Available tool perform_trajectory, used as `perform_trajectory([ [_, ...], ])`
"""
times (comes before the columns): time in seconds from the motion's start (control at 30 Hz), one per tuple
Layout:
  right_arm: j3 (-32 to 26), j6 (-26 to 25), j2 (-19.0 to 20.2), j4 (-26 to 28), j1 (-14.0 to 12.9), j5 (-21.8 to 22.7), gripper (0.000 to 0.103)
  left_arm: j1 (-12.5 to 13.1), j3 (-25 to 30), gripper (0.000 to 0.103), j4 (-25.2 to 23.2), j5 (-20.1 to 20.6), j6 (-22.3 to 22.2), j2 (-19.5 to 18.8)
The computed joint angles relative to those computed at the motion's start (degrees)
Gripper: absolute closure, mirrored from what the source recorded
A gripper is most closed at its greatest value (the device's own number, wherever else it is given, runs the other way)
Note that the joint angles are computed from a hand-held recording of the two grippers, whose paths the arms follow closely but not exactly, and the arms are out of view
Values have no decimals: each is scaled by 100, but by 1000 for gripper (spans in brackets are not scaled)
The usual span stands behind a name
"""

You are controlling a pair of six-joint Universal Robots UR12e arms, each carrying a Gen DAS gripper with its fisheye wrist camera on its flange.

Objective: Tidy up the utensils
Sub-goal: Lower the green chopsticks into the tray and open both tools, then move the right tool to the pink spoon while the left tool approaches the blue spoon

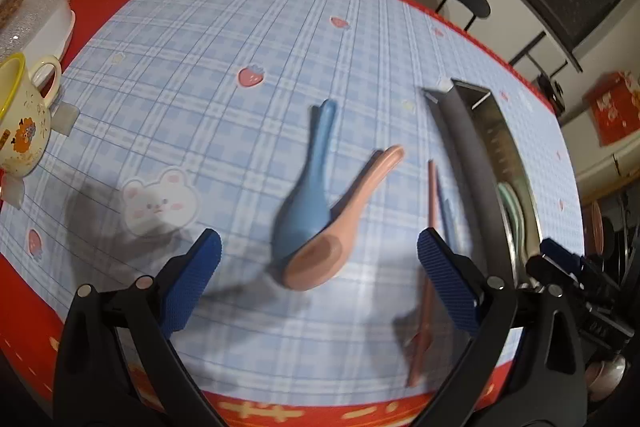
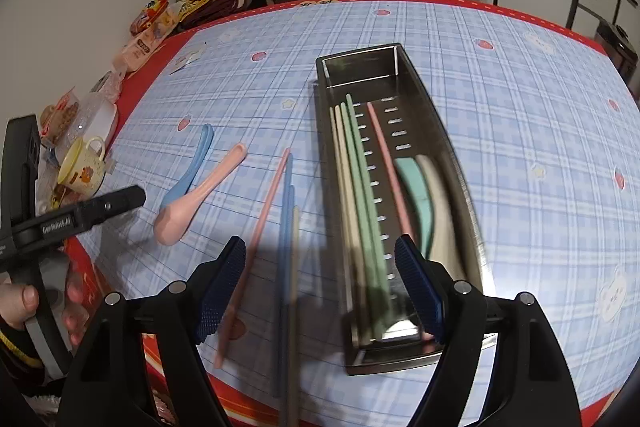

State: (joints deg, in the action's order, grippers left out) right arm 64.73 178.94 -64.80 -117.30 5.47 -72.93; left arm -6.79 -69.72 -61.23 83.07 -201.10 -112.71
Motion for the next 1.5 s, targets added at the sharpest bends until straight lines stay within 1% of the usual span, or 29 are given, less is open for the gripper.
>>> perform_trajectory([
  [0.07,8,147,6,-40,63,-51,28,55,-53,6,-36,-28,207,48],
  [0.2,-54,297,66,1,203,-140,28,202,-163,6,19,-102,487,118],
  [0.27,-147,346,137,120,301,-214,29,257,-174,6,16,-128,602,129],
  [0.47,-555,528,411,513,582,-354,36,491,-135,7,9,-422,1184,122],
  [0.53,-723,580,519,673,664,-352,37,558,-110,9,-2,-534,1351,116],
  [0.63,-1016,660,709,954,798,-313,38,653,-71,15,-98,-678,1485,106],
  [0.7,-1146,628,793,1063,862,-291,39,709,-70,22,-156,-770,1527,110],
  [0.73,-1242,589,855,1122,909,-310,40,746,-72,24,-208,-845,1568,113],
  [0.8,-1379,603,939,1164,958,-365,45,795,-79,34,-286,-944,1642,117],
  [0.83,-1454,667,986,1180,973,-400,50,810,-80,36,-318,-976,1673,115],
  [0.87,-1570,842,1053,1214,984,-463,54,823,-80,40,-345,-1001,1701,114],
  [0.9,-1634,960,1090,1238,986,-494,56,839,-85,45,-368,-1041,1731,114],
  [0.97,-1838,1275,1206,1363,982,-570,62,863,-102,50,-403,-1140,1799,115],
  [1.07,-2144,1509,1376,1672,1004,-744,68,871,-96,52,-462,-1222,1885,96],
  [1.17,-2390,1546,1507,1975,1057,-984,72,876,-81,52,-519,-1302,1912,74],
  [1.23,-2500,1597,1567,2121,1076,-1067,72,872,-63,52,-556,-1340,1945,57],
  [1.3,-2609,1559,1624,2289,1089,-1101,77,866,-51,52,-586,-1374,1974,43],
  [1.37,-2609,1566,1621,2332,1101,-1153,81,863,-46,52,-610,-1410,1980,30],
  [1.43,-2500,1639,1558,2252,1082,-1115,84,861,-34,52,-646,-1438,1990,15],
  [1.5,-2376,1659,1485,2147,1064,-1066,90,853,-10,52,-686,-1463,2006,-8],
])
